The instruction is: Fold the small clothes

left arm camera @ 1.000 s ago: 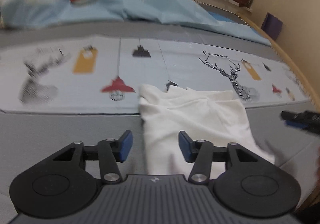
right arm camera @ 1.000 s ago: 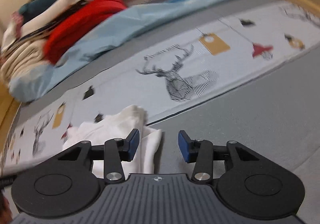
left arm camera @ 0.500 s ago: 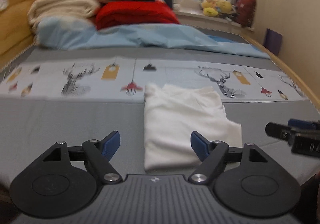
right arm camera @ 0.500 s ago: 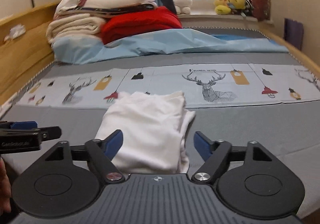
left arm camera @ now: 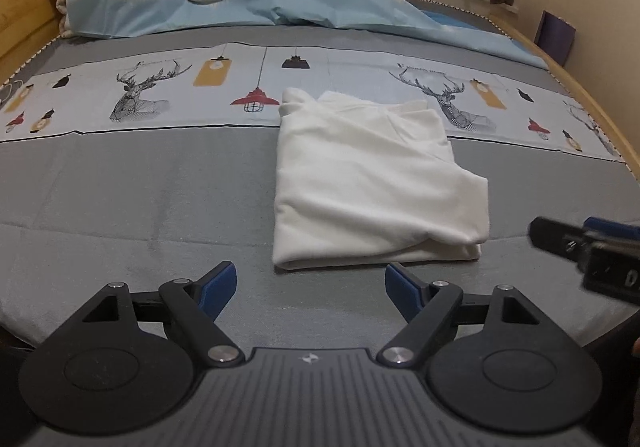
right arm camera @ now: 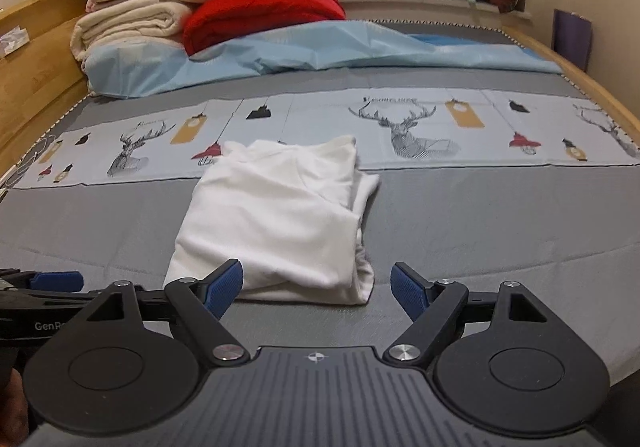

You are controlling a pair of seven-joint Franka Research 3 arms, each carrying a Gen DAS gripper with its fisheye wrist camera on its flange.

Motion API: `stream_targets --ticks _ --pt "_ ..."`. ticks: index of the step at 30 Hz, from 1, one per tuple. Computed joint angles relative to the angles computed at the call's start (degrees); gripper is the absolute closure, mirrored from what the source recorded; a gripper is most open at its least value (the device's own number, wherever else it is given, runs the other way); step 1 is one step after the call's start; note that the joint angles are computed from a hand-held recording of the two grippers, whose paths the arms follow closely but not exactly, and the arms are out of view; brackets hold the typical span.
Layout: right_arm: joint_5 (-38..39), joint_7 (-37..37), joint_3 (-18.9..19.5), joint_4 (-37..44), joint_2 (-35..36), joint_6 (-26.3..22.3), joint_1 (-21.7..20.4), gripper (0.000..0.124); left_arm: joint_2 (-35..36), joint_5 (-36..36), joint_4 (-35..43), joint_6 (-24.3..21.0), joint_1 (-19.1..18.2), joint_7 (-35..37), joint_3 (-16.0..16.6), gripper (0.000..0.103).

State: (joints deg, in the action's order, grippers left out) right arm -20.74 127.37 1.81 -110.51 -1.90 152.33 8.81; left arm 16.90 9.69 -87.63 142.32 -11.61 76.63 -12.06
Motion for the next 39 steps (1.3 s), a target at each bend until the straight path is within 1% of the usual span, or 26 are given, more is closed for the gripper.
stream_targets --ticks 6,12,17,39 --pt "1.5 -1.8 -0.1 1.4 1.5 -0.1 0.7 0.042 1.0 -1.3 1.5 -0.8 -0.1 -0.9 -0.4 0.018" --pt "2.3 -2.8 -0.6 3.1 3.0 -1.1 1.6 0.042 2.1 0.0 2.7 -0.8 -0.9 -1.3 -0.1 0.018" --pt "3.3 -4.2 -1.0 3.3 3.3 -1.4 1.8 0.042 2.9 -1.4 3.8 -1.4 -0.4 -0.5 -0.6 0.017" --pt "4.9 -4.9 -1.4 4.3 3.9 -2.8 2.1 0.042 3.7 -1.2 4.6 -1.9 -0.8 -0.4 -0.4 0.017"
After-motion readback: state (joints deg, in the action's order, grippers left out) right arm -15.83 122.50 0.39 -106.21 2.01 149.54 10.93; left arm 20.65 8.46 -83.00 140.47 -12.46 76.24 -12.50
